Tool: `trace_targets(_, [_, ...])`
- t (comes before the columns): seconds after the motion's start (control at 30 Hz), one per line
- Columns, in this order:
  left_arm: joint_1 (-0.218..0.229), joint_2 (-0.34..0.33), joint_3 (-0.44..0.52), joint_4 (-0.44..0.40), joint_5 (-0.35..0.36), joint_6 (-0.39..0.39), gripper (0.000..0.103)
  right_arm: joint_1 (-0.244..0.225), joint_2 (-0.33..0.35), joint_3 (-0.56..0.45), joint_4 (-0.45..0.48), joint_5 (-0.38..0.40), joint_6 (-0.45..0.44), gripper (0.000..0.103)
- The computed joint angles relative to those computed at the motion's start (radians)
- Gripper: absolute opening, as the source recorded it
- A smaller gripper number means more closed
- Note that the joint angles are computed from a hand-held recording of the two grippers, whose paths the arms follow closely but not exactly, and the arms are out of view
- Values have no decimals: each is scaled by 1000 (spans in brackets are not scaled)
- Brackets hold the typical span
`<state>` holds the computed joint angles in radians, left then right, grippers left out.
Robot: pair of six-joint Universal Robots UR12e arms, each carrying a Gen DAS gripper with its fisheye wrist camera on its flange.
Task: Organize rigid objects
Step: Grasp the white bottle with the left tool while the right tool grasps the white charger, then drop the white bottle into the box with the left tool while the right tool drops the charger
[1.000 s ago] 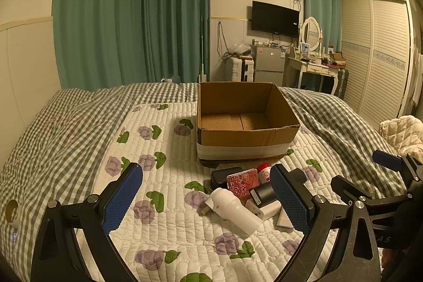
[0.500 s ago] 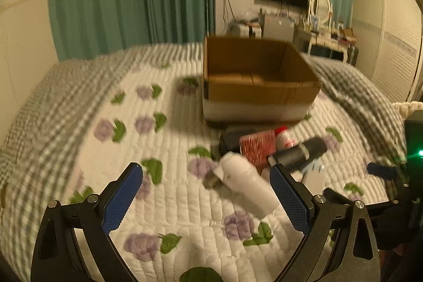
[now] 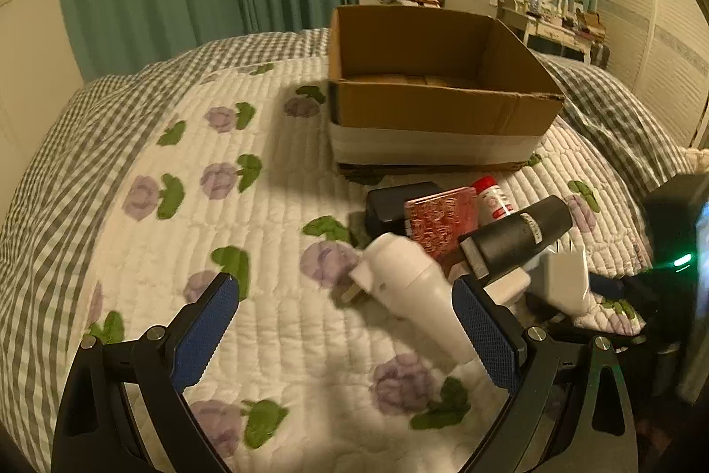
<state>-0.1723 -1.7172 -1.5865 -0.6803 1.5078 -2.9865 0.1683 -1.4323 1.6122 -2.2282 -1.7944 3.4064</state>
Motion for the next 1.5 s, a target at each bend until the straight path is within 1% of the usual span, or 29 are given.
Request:
trace_targets(0.03, [-6,-7,9,-14,0,1,98,-3,-10,7,-20,-8,9,51])
trace_targets(0.1, [-22,-23,31,-58,18,-4,97,-19,-27,16,-35,19,25,45])
trace_targets(0.13, [-30,-33,41,-79,31,-3,96,-26,-33,18,-38,33,30,38])
trace_targets(0.17, [-39,-42,51,-100,51,0,96,-31,-38,20,-45,36,40,33])
trace_targets(0.23, [-52,-57,67,-139,75,13,94,-33,-44,26,-50,26,48,30])
trace_targets(0.27, [-55,-65,77,-166,78,18,85,-34,-46,31,-56,28,49,30])
trace_targets(0.3, [-54,-72,86,-196,66,19,79,-35,-47,31,-53,33,51,30])
trace_targets(0.33, [-49,-78,98,-230,38,13,77,-38,-48,33,-53,39,52,29])
trace_targets(0.37, [-47,-82,106,-245,27,6,70,-40,-47,34,-53,47,52,29])
trace_targets(0.43, [-45,-89,119,-262,10,2,62,-48,-51,41,-64,66,56,28])
trace_targets(0.47, [-42,-90,123,-268,-3,5,53,-51,-55,43,-68,78,61,27])
trace_targets(0.5, [-39,-91,129,-283,-21,8,48,-55,-57,45,-76,87,62,27])
trace_targets(0.53, [-37,-88,127,-284,-28,9,47,-59,-60,48,-82,97,63,26])
trace_targets(0.6, [-34,-77,118,-275,-37,19,43,-59,-66,52,-90,93,62,24])
trace_targets(0.67, [-31,-61,103,-256,-47,25,40,-60,-71,51,-91,90,62,24])
trace_targets(0.83, [-15,-23,81,-222,-84,21,40,-57,-86,49,-104,99,45,22])
trace_targets(0.9, [-9,-11,76,-213,-96,18,40,-50,-93,47,-106,88,33,22])
trace_targets(1.03, [1,10,72,-183,-126,10,40,-46,-111,45,-115,90,20,22])
trace_targets(1.13, [9,23,78,-138,-153,9,40,-45,-123,35,-134,102,10,22])
trace_targets(1.23, [16,21,102,-102,-176,7,40,-42,-123,4,-150,98,-15,22])
trace_targets(1.33, [22,8,144,-69,-196,2,40,-46,-105,-50,-165,108,-51,22])
trace_targets(1.43, [24,-24,201,-53,-205,-13,40,-47,-78,-111,-172,110,-99,22])
trace_targets(1.5, [20,-54,248,-52,-192,-19,40,-56,-56,-154,-186,134,-120,22])
